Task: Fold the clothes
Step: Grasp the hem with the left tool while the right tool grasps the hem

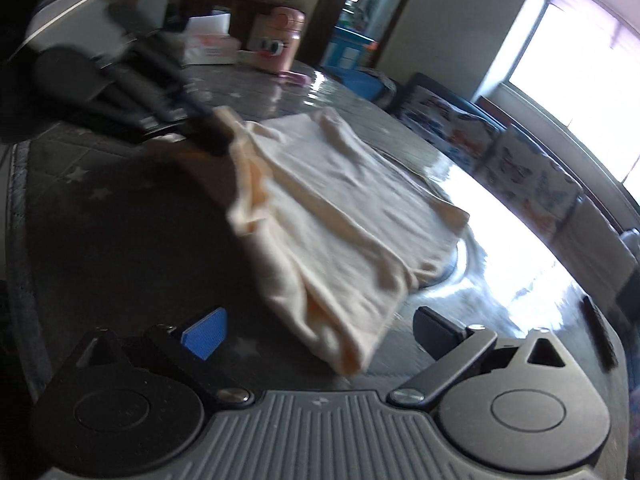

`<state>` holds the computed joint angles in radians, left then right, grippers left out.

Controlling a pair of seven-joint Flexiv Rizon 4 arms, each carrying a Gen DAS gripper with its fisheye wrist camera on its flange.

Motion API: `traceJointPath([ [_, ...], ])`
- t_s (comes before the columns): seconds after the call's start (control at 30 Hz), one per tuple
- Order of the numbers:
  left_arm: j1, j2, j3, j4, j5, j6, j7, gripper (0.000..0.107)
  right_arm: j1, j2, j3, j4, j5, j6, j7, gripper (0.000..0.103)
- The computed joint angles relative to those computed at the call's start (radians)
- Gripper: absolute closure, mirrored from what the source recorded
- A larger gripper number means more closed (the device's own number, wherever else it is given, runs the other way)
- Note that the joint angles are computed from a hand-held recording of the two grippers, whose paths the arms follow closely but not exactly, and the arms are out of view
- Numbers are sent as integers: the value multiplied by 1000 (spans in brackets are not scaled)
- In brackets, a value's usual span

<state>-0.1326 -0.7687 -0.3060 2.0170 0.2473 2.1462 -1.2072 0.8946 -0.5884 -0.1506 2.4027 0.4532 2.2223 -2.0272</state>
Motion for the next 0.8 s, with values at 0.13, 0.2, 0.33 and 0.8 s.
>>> traceJointPath([
  [0.13, 21, -2, -22, -9, 5, -23, -11, 98, -49, -26, 32, -46, -53, -19, 28, 33],
  [0.2, 27, 1, -25, 0, 11, -25, -14, 98, -73, -34, 42, -67, -81, -35, 48, 49],
  [0.33, 17, 14, -3, 33, 14, -7, -7, 93, -132, -18, 67, -86, -141, -87, 109, 75],
  [0.8, -158, -4, 190, 136, -143, 150, 144, 82, -176, 15, 90, -79, -181, -44, 220, 94],
])
